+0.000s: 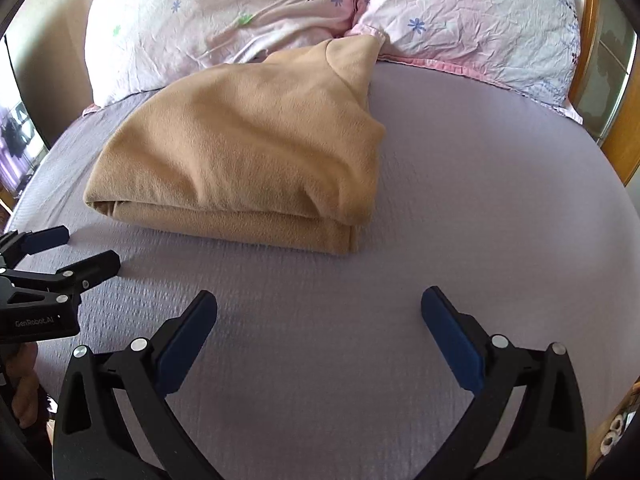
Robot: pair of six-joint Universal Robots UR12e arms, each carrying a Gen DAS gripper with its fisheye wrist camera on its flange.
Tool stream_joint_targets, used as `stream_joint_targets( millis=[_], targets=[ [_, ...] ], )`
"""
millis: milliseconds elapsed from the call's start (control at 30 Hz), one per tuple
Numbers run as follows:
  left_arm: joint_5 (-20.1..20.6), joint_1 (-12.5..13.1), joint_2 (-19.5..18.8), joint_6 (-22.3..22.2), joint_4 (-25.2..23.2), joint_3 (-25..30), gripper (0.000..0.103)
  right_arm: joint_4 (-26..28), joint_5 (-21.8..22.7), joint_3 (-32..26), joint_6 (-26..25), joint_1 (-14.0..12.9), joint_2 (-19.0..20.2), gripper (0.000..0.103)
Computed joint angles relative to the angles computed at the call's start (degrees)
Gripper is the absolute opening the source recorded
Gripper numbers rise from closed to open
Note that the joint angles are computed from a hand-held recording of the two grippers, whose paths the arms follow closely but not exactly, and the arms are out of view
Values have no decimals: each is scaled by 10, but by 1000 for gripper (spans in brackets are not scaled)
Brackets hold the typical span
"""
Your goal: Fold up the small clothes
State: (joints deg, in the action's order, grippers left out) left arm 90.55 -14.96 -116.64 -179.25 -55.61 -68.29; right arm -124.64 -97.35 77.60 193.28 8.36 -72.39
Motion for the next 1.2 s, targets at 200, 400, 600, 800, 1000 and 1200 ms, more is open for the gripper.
stream_joint_targets(
  millis=[200,400,600,800,1000,1200],
  targets=[
    [-8,2,3,12,17,-9,101,7,-12,-5,10,4,3,102],
    [-14,3,6,22,46,-21,101,8,-13,-6,10,4,3,102],
    [-14,3,6,22,47,-21,101,5,-14,-5,11,4,3,102],
    [-14,3,6,22,46,-21,101,5,-14,-4,11,4,3,102],
    [-14,3,6,22,47,-21,101,4,-14,-4,11,4,3,102],
    [-14,3,6,22,47,-22,101,4,-15,-4,12,4,3,102]
  ],
)
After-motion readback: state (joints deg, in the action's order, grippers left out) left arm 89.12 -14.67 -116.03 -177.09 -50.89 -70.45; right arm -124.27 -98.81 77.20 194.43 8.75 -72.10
